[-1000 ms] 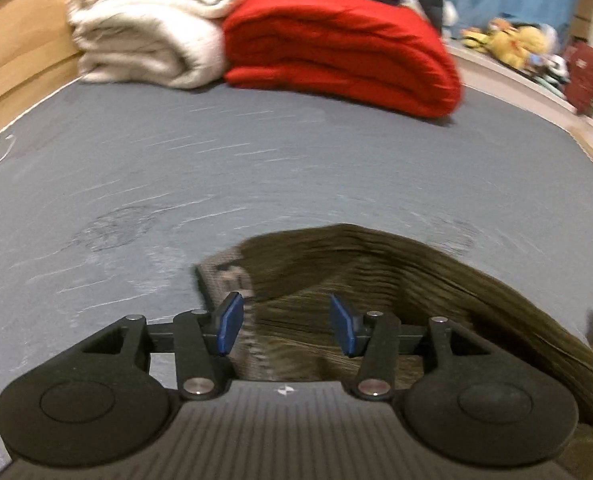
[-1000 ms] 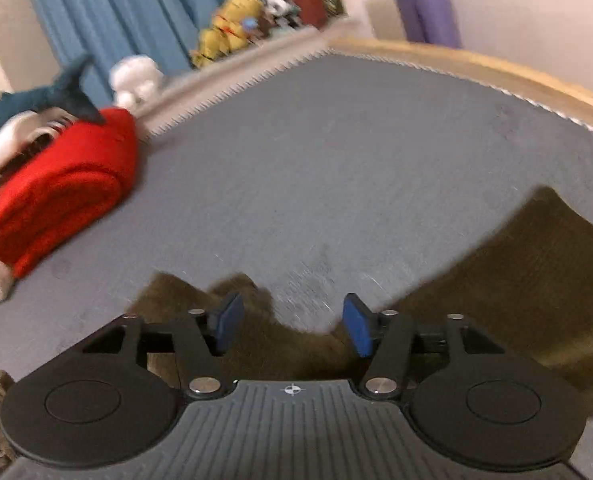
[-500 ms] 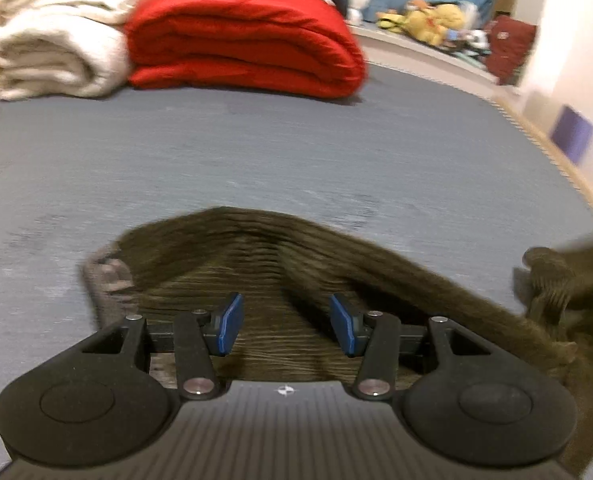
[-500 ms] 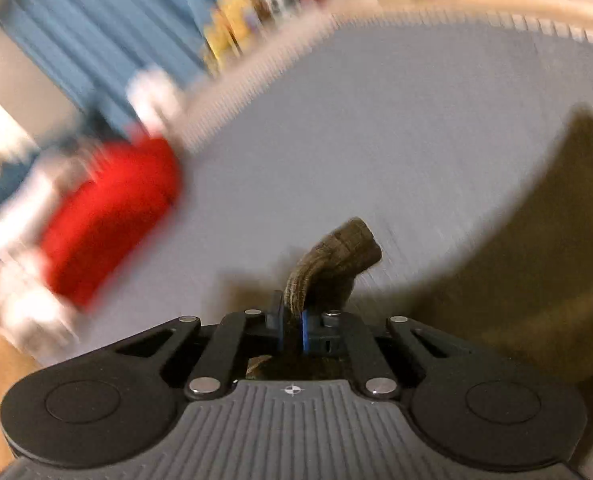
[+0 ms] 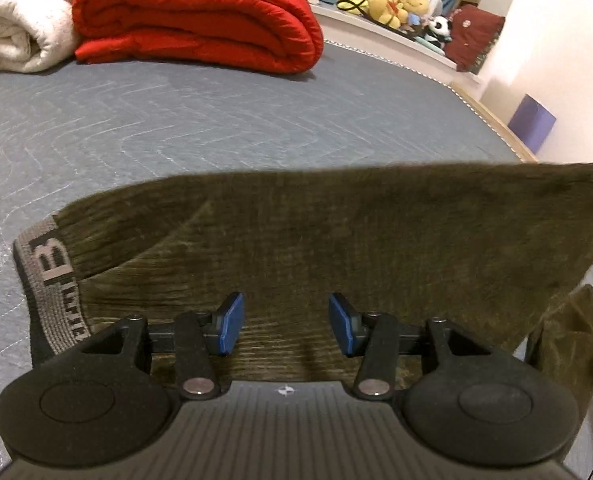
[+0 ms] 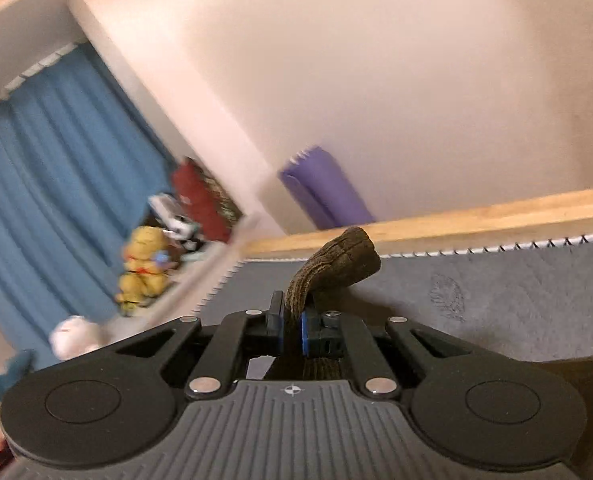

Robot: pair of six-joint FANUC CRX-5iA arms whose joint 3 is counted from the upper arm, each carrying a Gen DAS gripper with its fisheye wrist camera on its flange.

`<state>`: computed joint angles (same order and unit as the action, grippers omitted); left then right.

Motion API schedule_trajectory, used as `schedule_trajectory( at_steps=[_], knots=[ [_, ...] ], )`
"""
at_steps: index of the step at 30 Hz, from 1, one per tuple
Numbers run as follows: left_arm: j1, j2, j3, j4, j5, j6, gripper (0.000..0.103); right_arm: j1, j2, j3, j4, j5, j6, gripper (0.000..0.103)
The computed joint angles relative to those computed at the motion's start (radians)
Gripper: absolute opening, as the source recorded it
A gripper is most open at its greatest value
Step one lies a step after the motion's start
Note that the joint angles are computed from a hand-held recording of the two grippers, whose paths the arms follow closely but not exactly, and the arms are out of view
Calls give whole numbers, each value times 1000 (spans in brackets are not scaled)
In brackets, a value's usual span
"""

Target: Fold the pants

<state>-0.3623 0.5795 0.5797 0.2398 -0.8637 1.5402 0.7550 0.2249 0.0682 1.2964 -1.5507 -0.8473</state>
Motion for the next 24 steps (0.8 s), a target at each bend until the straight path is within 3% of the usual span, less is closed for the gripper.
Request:
schedule_trajectory(
  at_steps=[2, 3, 5, 7, 9, 14, 17, 19, 20, 22, 23, 24],
  knots=[
    [1, 2, -1, 3, 4, -1, 52, -74, 50, 38, -29, 123, 105, 15],
    [2, 1, -2, 5, 5, -4, 52, -118, 49, 23, -50, 244, 191, 24],
    [2, -4, -8, 8, 6, -20, 52, -172, 20, -15, -137, 438, 259, 27],
    [1, -12, -18, -5, 10, -30, 52, -179, -8, -79, -122, 482, 196, 48],
    [3, -13, -16, -17, 6, -21, 52, -165, -25, -153, -62, 457, 164, 55],
    [8, -14, -1, -80, 10, 50, 52, -109, -103, -342, -133, 380, 107, 55],
    [20, -17, 4, -108, -1, 104, 52, -102, -119, -391, -289, 415, 137, 55],
    [31, -11, 3, -81, -13, 106, 52, -118, -134, -437, -348, 525, 188, 55],
    [37, 0, 14, -72, -38, 111, 52, -130, -131, -444, -381, 567, 258, 53],
    [36, 49, 100, -120, -165, 151, 52, -127, -109, -446, -360, 514, 367, 35],
    [34, 74, 139, -141, -226, 160, 50, -122, -107, -437, -374, 483, 384, 33],
    [37, 76, 136, -141, -235, 146, 50, -117, -116, -434, -390, 465, 348, 34]
  ],
)
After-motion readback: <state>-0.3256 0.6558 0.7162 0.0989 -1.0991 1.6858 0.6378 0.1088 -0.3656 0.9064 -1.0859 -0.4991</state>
